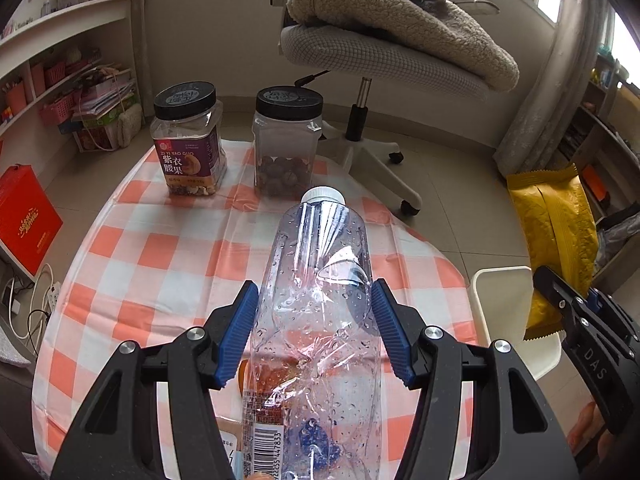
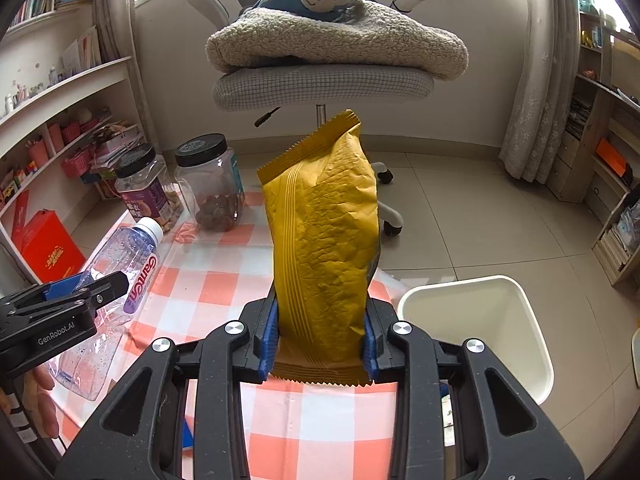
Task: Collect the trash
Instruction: 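Drop the yellow packet into the bin with the right tool while the left tool drops the bottle in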
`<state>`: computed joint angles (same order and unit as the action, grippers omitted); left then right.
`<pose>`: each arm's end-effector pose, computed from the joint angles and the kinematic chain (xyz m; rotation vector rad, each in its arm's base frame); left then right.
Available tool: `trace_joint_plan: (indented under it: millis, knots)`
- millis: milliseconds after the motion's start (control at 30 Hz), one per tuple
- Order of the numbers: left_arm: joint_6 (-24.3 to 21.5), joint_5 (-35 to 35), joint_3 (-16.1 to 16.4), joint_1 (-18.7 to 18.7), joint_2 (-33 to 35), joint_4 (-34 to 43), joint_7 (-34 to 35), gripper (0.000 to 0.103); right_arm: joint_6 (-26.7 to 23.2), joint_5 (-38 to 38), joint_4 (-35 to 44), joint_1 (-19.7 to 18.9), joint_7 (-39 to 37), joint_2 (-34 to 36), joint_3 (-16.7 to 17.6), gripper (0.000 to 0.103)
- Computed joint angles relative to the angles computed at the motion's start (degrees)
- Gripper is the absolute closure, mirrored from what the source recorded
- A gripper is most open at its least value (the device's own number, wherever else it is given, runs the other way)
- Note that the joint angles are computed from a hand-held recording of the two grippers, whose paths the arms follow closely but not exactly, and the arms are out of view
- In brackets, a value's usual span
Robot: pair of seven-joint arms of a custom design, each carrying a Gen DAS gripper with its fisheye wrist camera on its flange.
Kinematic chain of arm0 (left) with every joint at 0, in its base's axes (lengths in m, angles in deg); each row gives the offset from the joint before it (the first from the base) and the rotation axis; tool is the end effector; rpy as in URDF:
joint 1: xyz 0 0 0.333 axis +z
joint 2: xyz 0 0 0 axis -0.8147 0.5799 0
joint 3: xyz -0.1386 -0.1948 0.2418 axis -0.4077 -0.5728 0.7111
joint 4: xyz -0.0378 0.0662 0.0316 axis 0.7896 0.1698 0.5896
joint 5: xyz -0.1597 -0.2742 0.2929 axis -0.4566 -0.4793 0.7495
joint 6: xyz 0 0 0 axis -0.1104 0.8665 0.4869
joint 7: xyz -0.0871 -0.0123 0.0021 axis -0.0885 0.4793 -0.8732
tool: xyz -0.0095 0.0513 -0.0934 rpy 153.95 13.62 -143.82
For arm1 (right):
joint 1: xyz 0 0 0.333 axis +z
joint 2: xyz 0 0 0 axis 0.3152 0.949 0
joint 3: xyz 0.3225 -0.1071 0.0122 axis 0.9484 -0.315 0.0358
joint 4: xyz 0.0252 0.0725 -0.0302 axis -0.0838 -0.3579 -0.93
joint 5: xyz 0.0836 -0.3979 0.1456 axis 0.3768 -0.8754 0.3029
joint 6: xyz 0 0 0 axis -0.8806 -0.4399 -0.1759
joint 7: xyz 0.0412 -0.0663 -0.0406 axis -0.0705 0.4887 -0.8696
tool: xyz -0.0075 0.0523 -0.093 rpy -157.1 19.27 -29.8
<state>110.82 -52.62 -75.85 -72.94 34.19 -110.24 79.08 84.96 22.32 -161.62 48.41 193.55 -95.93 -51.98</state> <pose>0.4579 -0.3671 0.6046 -1.7828 1.9752 -0.8280 0.4160 0.4250 0.6067 -1.5974 1.8406 -0.7626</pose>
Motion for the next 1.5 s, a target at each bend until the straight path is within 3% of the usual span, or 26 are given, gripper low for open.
trace_joint_plan:
  millis: [333,567,733,1167,1400,1500]
  knots:
    - [-0.16,1.50,-1.32,-2.38,3.73,3.96,-0.54,0.045,-4.99,5.20,-8.98,-4.13,2.23,-9.01,-0.67,0.071]
    - [-0.13,3.46,-1.97,-5.26,7.50,7.98,-0.84,0.045,-8.21,9.13,-14.72,-7.79,3.61,-15.72,-0.02,0.038]
    - [-0.05,3.14,-2.24,-8.09,10.95,11.20,0.27,0.045,-10.55,9.70,-17.31,-10.15,4.47,-20.19,1.07,0.024]
    - [-1.46,2.52,-1.13,-16.25,23.17,24.52,2.13,0.045,-13.21,10.17,-22.28,-15.38,8.45,-30.61,2.96,0.017]
    - [-1.32,-2.08,-0.78,-18.92,29.58,32.77,5.64,0.044,-13.99,10.81,-23.81,-17.76,10.04,-34.08,3.72,0.016]
    - [-0.31,-4.23,-0.45,-19.31,30.09,33.57,6.88,0.029,-14.44,10.43,-23.79,-18.36,10.62,-34.58,4.50,0.013]
